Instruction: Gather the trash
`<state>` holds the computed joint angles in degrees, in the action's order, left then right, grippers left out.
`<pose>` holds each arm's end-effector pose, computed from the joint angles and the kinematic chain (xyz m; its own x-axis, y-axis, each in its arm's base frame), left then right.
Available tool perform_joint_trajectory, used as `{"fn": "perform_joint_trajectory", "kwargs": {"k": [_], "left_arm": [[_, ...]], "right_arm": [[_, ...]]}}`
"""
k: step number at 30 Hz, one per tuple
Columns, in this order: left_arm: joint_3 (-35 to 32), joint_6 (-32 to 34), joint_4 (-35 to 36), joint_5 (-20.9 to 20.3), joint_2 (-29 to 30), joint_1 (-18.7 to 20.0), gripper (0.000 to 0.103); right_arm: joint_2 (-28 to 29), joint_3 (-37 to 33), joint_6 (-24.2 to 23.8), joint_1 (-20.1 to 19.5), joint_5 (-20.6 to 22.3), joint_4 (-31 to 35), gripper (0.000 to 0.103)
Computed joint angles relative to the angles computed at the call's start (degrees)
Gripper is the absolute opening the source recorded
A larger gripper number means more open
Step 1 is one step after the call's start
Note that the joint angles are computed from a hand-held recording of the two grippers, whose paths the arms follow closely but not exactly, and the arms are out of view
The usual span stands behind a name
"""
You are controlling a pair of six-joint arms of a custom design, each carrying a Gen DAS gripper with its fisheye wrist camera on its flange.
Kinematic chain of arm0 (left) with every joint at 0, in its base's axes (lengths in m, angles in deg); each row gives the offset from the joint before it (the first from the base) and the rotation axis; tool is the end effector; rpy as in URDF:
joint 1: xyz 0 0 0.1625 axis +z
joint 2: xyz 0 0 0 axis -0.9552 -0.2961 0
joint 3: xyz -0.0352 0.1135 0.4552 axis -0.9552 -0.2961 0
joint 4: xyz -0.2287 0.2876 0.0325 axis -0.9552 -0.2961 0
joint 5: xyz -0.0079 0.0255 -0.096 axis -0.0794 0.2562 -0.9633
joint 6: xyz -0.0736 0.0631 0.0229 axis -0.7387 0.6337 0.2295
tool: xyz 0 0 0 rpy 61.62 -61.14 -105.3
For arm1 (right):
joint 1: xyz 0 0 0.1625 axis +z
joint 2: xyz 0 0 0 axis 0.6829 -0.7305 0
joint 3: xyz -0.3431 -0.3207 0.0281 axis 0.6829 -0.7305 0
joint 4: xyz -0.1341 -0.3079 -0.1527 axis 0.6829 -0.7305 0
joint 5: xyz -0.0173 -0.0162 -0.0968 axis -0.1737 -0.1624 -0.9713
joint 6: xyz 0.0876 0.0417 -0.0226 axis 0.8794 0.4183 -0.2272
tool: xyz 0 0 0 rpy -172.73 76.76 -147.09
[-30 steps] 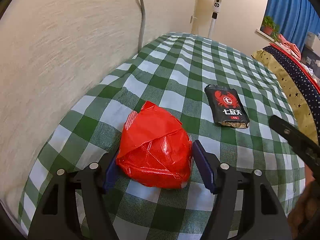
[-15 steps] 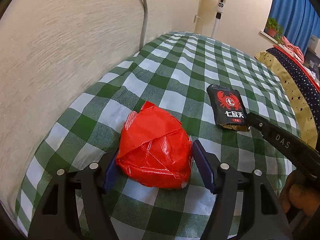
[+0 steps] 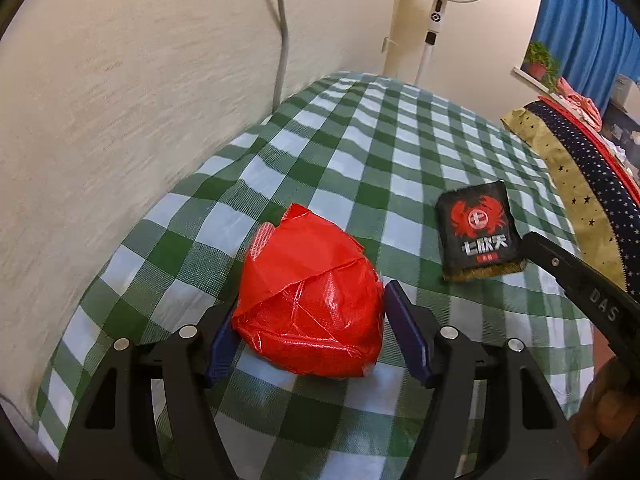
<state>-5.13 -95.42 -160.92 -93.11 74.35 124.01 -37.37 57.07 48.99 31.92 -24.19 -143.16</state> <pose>-0.2915 -0.7073 -0.1619 -0.7798 -0.1431 -0.6094 0.3177 0.7484 -0.5822 -0.0734 -0.7414 0.2282 -0.8408 -0.1404 0.5227 -0.4458 0.7273 -0.5218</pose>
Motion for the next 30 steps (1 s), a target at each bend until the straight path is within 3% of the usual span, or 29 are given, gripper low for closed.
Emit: {"fn": "perform_joint_trajectory", "kwargs": {"k": [12,22,25,29,30], "left_arm": [[3.2,3.7,-5.6,-1.3,-0.5,-3.0,0.066],[7.3,5.0,-10.8,-2.7,-0.6,-5.1,0.066],[8.0,4.9,-12.2,-2.9,-0.5,-5.4,0.066],[9.3,5.2,-13.6,-2.7,-0.4,-5.5,0.066],[9.5,5.2,-13.7,-2.5,-0.4,-5.5,0.066]], "right_arm": [[-8.4,11.0,-4.9,0.1,-0.2,-6.6,0.000],[-13.9,18.6,-5.7,-3.0,1.1,-8.7,0.000],[-14.4,19.9,-4.5,-4.7,0.8,-9.7,0.007],[-13.5,20.3,-3.5,-6.4,0.8,-11.3,0.047],[-13.3,20.3,-3.8,-6.7,1.4,-11.4,0.048]]}}
